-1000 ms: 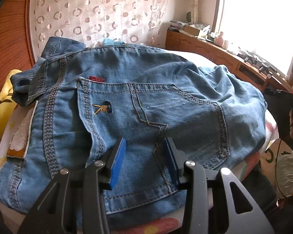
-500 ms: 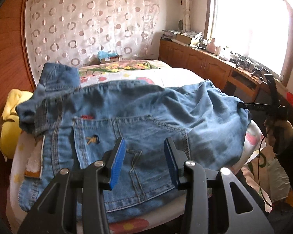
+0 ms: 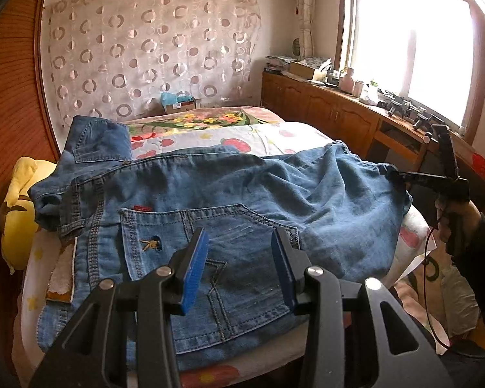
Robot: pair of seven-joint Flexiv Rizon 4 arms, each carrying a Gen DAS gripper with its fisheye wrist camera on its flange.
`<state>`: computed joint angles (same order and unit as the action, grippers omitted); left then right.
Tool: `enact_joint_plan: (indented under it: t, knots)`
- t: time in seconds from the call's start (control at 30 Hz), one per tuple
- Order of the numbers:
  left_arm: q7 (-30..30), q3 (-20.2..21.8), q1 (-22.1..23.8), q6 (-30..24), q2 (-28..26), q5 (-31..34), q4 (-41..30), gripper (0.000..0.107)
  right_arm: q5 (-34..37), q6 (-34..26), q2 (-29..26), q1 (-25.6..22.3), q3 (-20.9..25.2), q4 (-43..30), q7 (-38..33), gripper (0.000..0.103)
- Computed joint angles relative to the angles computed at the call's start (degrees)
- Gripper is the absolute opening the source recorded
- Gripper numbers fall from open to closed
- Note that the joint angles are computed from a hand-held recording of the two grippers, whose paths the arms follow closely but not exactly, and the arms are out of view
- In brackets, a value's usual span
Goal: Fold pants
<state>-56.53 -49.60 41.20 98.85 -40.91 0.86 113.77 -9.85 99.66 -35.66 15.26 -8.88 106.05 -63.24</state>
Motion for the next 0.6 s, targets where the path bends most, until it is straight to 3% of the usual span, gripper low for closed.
enact_joint_plan:
  t: [0.27, 0.6]
  knots:
    - [-0.7, -0.4, 0.8, 0.2, -0.4, 0.0, 0.5, 0.039, 2.8, 5.4, 2.6, 7.6, -6.7, 2.1, -3.4, 0.001]
    - [-2.9, -2.5, 4.7, 2.1, -0.1, 1.9, 1.9, 0.039, -0.8, 5.4, 6.1, 7.0, 1.2, -2.4, -10.9, 0.001]
